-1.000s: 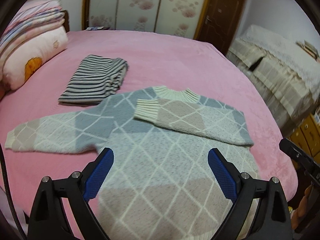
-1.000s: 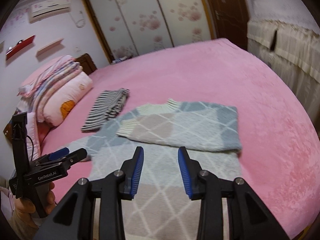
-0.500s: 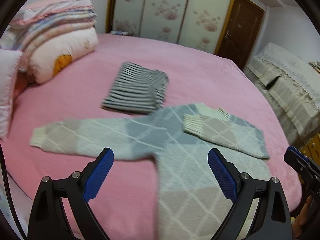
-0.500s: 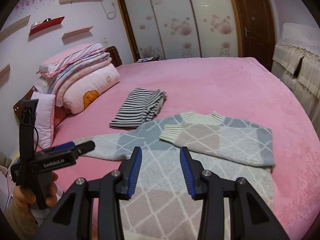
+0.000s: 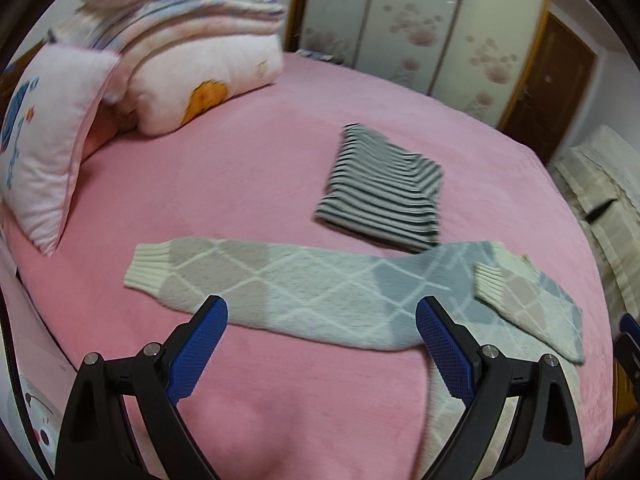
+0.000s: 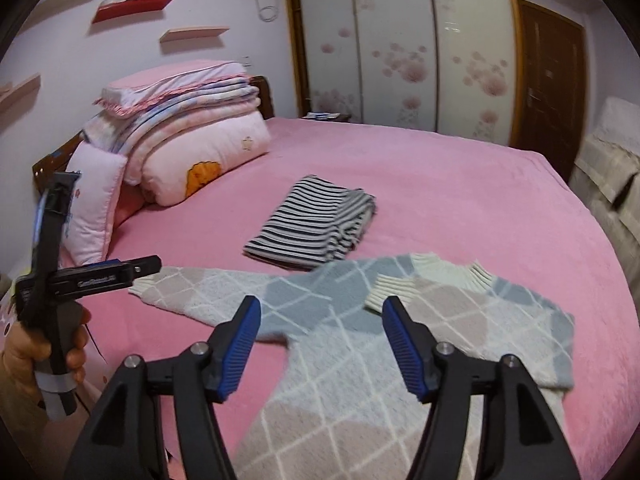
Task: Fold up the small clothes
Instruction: 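Move the left gripper to the remaining sleeve cuff of the sweater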
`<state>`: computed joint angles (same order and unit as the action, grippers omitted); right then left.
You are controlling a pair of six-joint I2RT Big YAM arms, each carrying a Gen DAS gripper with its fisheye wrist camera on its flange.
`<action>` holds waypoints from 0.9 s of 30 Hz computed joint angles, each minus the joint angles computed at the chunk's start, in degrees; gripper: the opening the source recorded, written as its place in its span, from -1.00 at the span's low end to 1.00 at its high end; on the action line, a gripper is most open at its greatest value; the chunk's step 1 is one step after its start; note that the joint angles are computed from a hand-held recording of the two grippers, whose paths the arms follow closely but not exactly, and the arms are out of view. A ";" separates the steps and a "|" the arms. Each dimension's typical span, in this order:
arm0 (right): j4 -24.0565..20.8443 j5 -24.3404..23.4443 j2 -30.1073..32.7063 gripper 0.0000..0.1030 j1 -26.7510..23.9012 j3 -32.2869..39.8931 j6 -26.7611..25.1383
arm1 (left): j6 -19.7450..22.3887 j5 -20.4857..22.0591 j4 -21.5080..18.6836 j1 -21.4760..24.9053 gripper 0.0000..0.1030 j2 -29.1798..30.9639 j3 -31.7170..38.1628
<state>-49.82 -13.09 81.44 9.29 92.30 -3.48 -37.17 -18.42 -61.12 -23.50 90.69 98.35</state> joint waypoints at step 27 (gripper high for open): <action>-1.16 2.06 18.70 0.24 9.08 11.21 -1.51 | -13.32 14.43 -1.78 20.07 0.84 5.57 -6.92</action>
